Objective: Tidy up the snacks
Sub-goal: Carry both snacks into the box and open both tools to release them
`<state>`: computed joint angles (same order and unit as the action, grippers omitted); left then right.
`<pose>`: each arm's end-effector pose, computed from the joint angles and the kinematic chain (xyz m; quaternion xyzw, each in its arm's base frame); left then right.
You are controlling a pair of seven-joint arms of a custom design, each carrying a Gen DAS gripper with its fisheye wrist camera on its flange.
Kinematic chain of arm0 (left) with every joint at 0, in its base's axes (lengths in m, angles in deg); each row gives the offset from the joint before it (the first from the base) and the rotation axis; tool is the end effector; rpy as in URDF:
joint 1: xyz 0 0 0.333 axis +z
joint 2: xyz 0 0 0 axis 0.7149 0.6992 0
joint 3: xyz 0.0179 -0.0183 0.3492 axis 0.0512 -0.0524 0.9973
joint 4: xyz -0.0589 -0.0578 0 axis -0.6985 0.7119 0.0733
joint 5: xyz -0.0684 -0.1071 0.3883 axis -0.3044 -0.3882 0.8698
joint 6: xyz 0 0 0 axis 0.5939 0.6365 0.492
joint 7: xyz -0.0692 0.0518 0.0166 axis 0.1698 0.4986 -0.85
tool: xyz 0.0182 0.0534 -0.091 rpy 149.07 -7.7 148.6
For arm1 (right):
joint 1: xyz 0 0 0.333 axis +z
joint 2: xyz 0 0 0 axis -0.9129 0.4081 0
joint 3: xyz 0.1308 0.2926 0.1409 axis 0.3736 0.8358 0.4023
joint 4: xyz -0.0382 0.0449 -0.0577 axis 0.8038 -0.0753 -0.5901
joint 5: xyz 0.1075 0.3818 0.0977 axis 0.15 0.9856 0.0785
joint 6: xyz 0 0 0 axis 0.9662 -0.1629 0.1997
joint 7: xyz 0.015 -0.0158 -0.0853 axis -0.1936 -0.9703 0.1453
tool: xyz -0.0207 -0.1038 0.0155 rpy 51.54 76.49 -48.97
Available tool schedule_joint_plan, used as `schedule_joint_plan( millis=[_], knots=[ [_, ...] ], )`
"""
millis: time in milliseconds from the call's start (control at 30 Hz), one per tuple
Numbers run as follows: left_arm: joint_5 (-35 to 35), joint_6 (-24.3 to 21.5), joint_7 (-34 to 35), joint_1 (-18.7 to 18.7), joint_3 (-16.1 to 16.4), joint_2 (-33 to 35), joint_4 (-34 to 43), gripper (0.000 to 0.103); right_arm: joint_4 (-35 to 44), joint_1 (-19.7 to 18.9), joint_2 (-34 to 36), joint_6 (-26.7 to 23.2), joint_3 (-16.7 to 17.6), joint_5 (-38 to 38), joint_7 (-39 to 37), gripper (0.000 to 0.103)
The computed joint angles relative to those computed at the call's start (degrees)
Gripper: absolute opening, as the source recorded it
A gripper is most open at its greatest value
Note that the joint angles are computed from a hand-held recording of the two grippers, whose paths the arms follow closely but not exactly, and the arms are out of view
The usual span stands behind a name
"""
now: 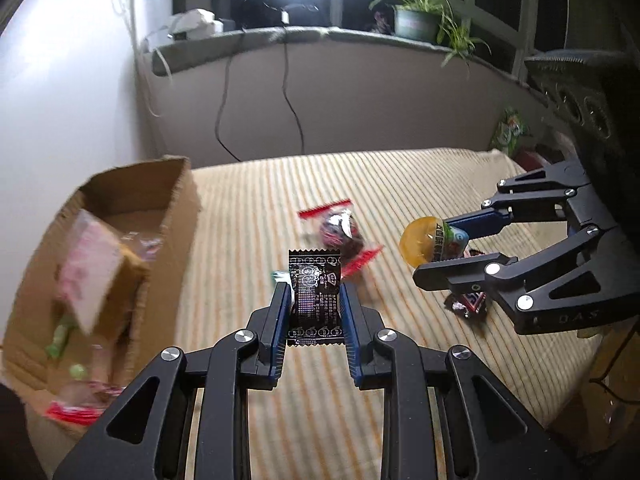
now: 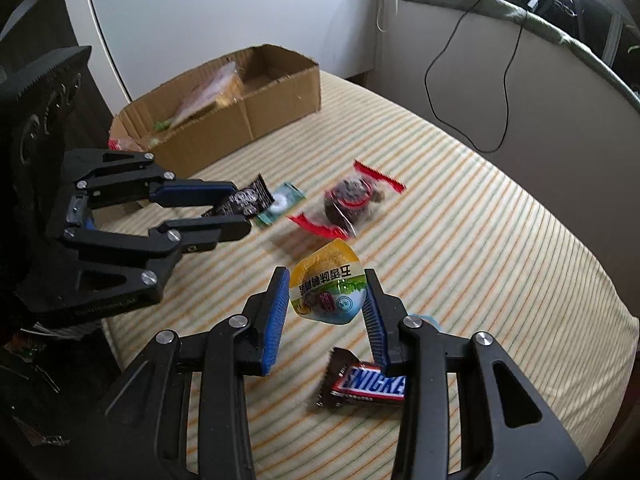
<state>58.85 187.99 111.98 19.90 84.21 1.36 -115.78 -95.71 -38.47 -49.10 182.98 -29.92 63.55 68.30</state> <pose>0.4642 -0.2213 0.3512 -0.5420 0.7438 -0.3274 0.2141 0.5253 0.3738 0.3633 -0.8820 0.3712 -0.1018 0.2721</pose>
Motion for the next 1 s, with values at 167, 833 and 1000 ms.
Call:
schedule_joint_plan(
  millis=[167,833,1000],
  knots=[
    [-0.8,2.4,-0.6,2.9,-1.4,-2.8,-2.8,0.023,2.4,0.5,0.4,-0.2,0.7,0.4,-0.2,0.038],
    [4.1,4.9,-7.4,19.4,-6.3,-8.8,-9.8,0.023,26.4,7.1,14.3,-7.5,-1.3,-4.5,3.6,0.038],
    [7.2,4.5,-9.7,21.7,-5.7,-8.8,-10.1,0.023,34.0,8.6,19.2,-10.7,-2.2,-6.1,4.9,0.038]
  ],
)
